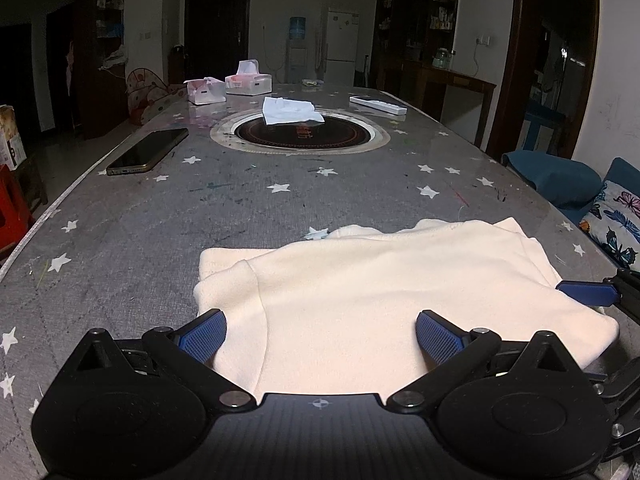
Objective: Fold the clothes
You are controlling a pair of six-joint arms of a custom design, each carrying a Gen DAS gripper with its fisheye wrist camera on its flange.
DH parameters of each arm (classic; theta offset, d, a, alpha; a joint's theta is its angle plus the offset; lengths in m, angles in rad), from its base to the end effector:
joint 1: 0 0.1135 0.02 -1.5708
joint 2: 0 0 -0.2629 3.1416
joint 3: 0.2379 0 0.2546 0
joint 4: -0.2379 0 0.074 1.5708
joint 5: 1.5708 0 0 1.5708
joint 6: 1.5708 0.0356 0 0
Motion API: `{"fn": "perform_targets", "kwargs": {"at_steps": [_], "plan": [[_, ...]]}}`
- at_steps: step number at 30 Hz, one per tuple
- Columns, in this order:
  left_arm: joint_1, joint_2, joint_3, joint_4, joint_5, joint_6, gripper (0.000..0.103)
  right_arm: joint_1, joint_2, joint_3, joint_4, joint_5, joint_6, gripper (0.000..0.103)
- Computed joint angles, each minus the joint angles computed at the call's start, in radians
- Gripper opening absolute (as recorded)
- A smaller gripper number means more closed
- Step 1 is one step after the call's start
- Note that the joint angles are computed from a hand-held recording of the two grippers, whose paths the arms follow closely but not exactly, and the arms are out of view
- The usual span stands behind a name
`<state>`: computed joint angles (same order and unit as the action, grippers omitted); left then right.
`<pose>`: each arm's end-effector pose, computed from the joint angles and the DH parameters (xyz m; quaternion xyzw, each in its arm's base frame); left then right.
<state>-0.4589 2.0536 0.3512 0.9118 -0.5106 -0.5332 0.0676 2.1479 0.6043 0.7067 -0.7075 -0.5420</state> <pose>0.2255 -0.0920 0.0185 -0.1292 0.8907 0.0303 0.4348 0.2956 0.0432 0.0131 -0.3813 0.7980 0.2352 0.4031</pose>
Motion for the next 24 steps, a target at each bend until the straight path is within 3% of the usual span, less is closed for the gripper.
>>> {"fn": "perform_targets", "kwargs": {"at_steps": [24], "plan": [[-0.013,0.058,-0.015,0.108,-0.024,0.007,0.103,0.003,-0.021,0.024,-0.074,0.002,-0.039,0.103]]}}
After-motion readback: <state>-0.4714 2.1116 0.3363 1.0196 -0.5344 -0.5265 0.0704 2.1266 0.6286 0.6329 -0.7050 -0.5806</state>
